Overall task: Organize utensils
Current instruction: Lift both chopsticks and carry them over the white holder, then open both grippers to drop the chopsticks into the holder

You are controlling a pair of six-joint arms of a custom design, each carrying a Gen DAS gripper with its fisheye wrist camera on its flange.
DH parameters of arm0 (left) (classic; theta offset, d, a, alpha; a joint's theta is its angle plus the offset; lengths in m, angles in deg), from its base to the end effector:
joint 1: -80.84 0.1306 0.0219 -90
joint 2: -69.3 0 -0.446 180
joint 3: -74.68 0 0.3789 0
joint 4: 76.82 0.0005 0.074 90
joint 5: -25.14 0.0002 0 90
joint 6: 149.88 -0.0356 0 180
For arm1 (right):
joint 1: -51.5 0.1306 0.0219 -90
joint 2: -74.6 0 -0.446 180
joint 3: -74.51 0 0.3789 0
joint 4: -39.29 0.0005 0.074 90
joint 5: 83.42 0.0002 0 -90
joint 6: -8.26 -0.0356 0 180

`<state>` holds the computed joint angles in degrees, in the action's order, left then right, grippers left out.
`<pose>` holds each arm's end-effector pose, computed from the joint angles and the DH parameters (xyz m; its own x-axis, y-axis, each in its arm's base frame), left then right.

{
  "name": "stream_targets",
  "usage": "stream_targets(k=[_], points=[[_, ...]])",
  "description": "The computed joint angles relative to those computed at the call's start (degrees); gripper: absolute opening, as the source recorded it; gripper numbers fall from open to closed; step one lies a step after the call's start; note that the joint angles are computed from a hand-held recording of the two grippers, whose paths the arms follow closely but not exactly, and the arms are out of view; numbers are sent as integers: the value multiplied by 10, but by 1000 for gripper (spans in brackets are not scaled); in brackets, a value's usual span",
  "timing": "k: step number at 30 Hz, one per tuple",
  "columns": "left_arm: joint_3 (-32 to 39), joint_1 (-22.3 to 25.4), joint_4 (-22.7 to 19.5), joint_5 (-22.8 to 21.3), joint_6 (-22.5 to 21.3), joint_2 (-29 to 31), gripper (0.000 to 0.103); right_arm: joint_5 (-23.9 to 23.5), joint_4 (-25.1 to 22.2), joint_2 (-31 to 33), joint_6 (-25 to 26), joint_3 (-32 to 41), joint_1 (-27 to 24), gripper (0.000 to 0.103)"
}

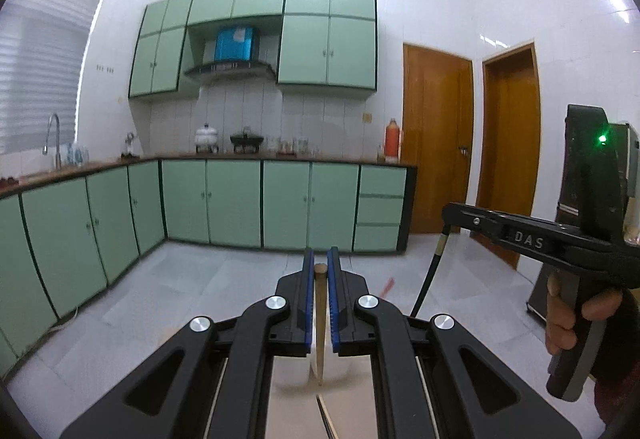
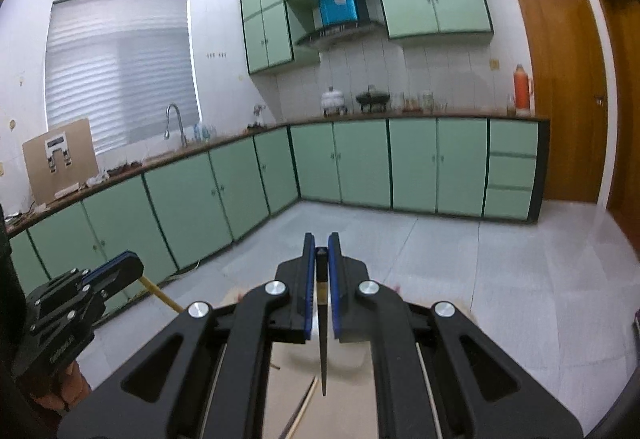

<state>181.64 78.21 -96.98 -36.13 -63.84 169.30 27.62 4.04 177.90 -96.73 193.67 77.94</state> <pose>0.5764 -0.0441 0.5915 -0.1925 0.0695 -0.9788 0.5223 0.8517 -0.0423 0.5343 0.2508 0.6324 -0.3162 0.1124 -0.9420 -0.0316 0.9912 0.1288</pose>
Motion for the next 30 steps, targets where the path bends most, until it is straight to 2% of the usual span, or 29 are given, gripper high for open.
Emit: stream_targets(k=[8, 15, 24, 26, 30], points=[[101, -18, 7, -36, 9, 69, 6, -1, -6, 78, 26, 121, -32, 6], [168, -29, -20, -61, 12, 135, 6, -9, -23, 140, 35, 177, -49, 6], [193, -32, -81, -73, -2, 176, 6, -38, -29, 148, 10, 138, -45, 8], [183, -29, -76, -71, 4, 173, 7, -35, -27, 143, 10, 126, -42, 12], [162, -23, -59, -63, 14, 158, 19, -25, -4, 120, 0, 93, -38, 19]])
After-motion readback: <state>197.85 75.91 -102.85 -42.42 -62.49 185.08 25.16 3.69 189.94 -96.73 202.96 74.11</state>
